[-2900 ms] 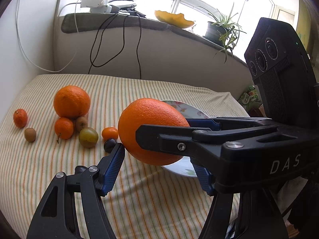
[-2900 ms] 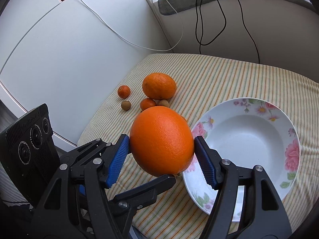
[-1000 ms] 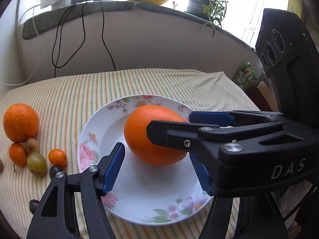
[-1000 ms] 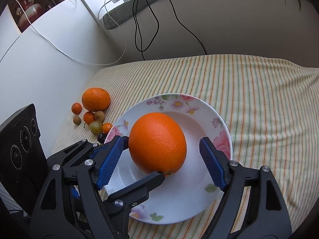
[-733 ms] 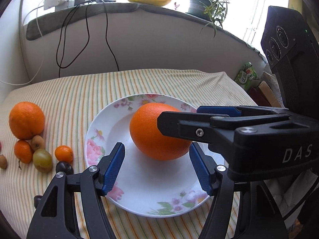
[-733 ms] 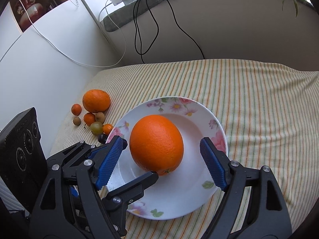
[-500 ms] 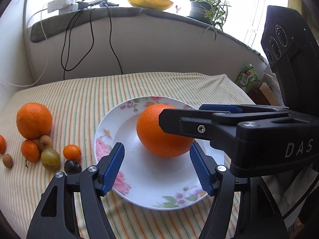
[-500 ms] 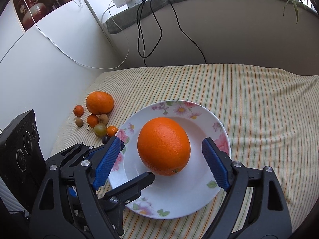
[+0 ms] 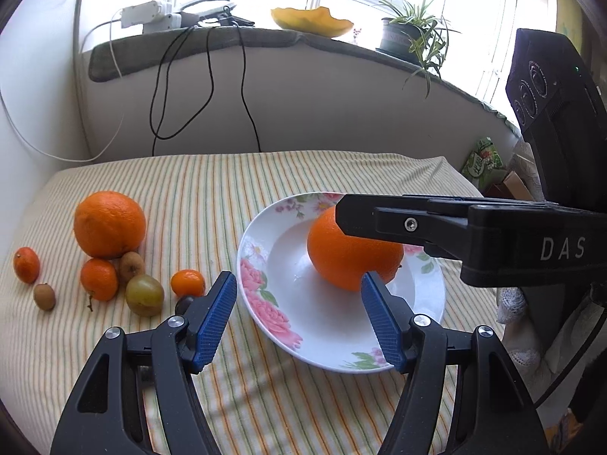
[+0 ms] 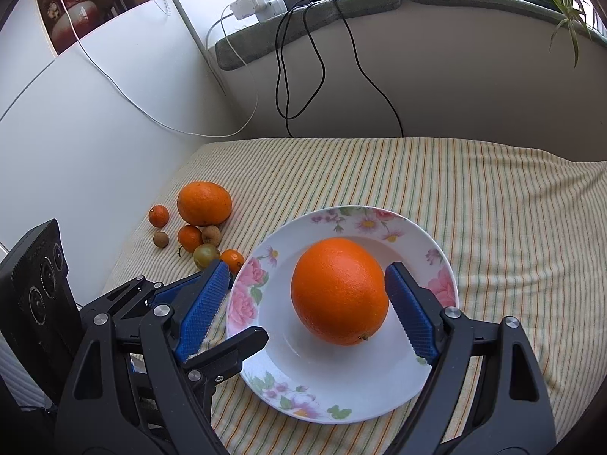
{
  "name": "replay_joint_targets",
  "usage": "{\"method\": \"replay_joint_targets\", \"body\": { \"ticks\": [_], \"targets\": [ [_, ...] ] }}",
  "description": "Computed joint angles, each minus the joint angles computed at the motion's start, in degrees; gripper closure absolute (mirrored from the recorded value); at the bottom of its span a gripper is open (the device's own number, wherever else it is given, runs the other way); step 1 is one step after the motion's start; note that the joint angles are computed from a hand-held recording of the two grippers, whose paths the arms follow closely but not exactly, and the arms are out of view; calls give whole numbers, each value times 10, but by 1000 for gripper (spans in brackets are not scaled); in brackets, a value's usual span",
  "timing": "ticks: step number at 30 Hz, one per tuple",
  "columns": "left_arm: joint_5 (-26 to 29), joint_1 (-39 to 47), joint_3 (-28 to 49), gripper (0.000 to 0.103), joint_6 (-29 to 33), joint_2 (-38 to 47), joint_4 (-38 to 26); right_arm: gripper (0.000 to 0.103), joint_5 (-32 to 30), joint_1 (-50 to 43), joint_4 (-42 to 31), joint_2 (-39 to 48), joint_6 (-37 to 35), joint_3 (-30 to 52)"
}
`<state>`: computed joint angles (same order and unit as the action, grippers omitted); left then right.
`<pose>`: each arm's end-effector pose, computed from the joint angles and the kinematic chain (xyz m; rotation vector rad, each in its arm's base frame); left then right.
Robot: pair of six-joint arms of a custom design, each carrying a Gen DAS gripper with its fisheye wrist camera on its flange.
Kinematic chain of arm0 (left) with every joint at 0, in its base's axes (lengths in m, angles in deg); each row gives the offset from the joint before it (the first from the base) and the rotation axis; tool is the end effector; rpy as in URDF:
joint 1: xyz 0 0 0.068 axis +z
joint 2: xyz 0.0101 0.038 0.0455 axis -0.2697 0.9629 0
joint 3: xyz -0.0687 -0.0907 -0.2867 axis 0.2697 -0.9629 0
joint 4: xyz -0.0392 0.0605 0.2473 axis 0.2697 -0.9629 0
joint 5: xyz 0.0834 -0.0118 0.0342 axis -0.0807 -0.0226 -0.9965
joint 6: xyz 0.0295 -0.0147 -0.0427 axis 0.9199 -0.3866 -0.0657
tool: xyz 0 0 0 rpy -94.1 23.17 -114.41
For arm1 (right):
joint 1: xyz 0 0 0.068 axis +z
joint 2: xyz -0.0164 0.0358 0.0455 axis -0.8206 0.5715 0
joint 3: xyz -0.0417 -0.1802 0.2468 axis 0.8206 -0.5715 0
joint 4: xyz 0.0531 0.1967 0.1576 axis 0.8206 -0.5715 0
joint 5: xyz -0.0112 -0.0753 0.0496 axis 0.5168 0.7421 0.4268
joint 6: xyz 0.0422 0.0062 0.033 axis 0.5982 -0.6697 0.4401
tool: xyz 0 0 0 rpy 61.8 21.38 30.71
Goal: Organize fruits
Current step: 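Lower the oval orange onto the plate and open the right gripper, then move the right gripper to the large round orange in the fruit cluster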
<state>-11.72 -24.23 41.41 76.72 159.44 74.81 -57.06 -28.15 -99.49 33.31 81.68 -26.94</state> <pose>0.2975 -0.0610 0.2378 0.6471 2.2652 -0.5206 0.2880 0.1443 0.2491 0.0823 2.3799 0.4016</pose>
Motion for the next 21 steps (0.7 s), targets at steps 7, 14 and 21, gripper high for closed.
{"method": "replay_joint_targets", "body": {
  "ticks": [7,14,21],
  "targets": [
    [8,32,7,35,5,0,-2,16,1,13,-6,26,-6,30],
    [20,71,18,35,12,11,-5,16,2,29,-15,57,-11,69],
    [36,127,44,35,19,46,-9,16,-14,32,-24,97,-12,116]
  ]
}}
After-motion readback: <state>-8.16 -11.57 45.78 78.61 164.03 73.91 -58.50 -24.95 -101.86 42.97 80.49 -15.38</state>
